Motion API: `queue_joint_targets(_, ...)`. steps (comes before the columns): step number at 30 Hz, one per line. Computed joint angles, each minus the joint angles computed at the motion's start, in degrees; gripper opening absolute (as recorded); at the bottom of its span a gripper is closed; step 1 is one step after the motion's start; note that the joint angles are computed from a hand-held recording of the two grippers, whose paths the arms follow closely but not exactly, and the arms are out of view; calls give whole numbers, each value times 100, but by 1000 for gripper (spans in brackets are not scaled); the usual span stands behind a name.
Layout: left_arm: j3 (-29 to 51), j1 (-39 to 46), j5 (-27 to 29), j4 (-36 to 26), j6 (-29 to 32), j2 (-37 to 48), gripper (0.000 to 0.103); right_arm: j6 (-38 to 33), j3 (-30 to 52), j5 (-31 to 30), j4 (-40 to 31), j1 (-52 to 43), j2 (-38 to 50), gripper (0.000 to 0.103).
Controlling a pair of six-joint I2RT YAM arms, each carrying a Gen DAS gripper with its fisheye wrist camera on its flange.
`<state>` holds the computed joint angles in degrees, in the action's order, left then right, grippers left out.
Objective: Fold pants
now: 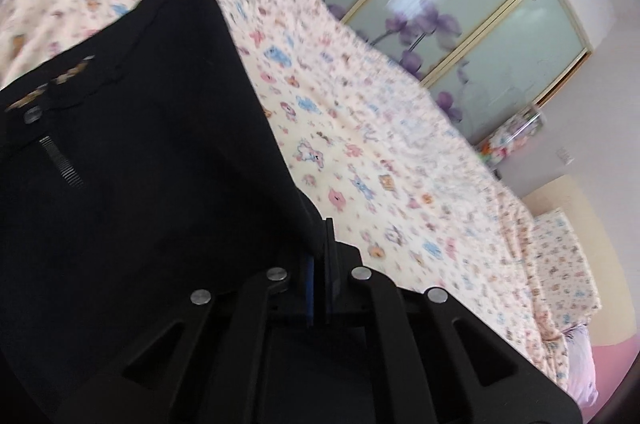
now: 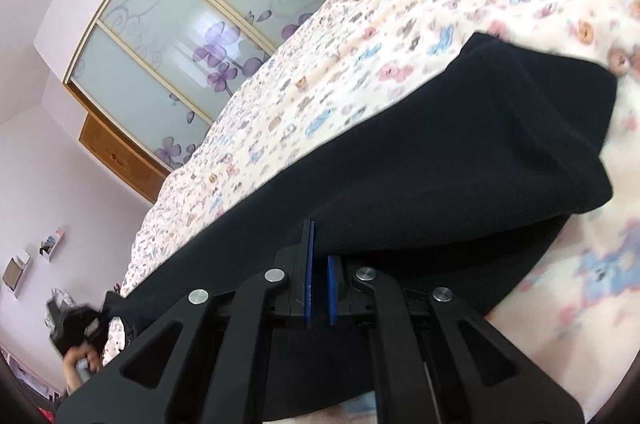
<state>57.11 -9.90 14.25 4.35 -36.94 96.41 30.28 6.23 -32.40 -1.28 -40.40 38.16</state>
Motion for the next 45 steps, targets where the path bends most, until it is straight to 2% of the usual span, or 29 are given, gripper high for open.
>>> queue_joint_targets(3, -1646, -3, -211, 863, -94, -1432, 3, -190, 136, -260, -421, -370, -239, 6)
queue_joint_targets(6, -2864, -185, -567, 1132, -251, -2663, 3, -316, 186, -315, -748, -564, -479, 6)
queue_joint_targets(10, -4167, -465, -925, 934, -627, -3974, 3, -349, 158, -273, -1008, -633, -658, 6)
queue_joint_targets(14, -4653, -556, -968, 678, -567, -4349, 7, -262, 187, -105, -1165, -504, -752, 6)
queue_joint_targets(17, -4690, 47, -445, 64, -375, -4934, 16, -303, 223, -79, -1258, -507, -745, 6)
queue_joint_targets(18, -4639, 391, -302, -138, -285, -5156, 27, -318, 231, -71, -1266, -506, -728, 6)
queue_joint_targets(19, -4560, 820, -136, -238, -197, -5245, 43, -333, 229, -63, -1273, -506, -718, 6)
queue_joint_targets(21, -4325, 1666, 234, -202, -35, -5026, 55, -345, 213, -53, -1301, -506, -724, 6)
queue_joint_targets(22, -4162, 1981, 495, -193, 60, -4767, 55, -366, 210, -47, -1307, -499, -682, 6)
queue_joint_targets(25, -3394, 3063, 1646, -249, 260, -3303, 55, -495, 264, -114, -1362, -568, -455, 7)
queue_joint_targets(27, -3035, 3312, 2092, -342, 218, -2611, 55, -586, 310, -244, -1378, -661, -160, 8)
queue_joint_targets(28, -2979, 3371, 2223, -332, 172, -2436, 53, -637, 343, -280, -1418, -690, -18, 14)
queue_joint_targets(29, -2924, 3418, 2328, -306, 105, -2277, 53, -676, 369, -271, -1472, -727, 96, 30)
queue_joint_targets(31, -2928, 3435, 2409, -183, -20, -2159, 53, -724, 322, -495, -1532, -930, 52, 51)
queue_joint_targets(33, -2898, 3690, 2627, -189, 65, -1951, 53, -764, 334, -432, -1795, -968, -286, 61)
queue_joint_targets(34, -2872, 3723, 2649, -214, 17, -1926, 49, -802, 364, -335, -1980, -943, -525, 67)
queue_joint_targets(35, -2860, 3784, 2652, -315, 1, -1924, 45, -852, 383, -332, -2087, -970, -643, 70)
queue_joint_targets(39, -2899, 3953, 2769, -364, 163, -1870, 42, -1010, 418, -487, -2320, -1202, -862, 71)
queue_joint_targets(42, -2739, 4044, 2844, -526, -116, -1735, 39, -1098, 435, -711, -2474, -1428, -870, 71)
queue_joint_targets(45, -2706, 3975, 2649, -732, -111, -1886, 38, -1244, 462, -815, -2628, -1581, -960, 71)
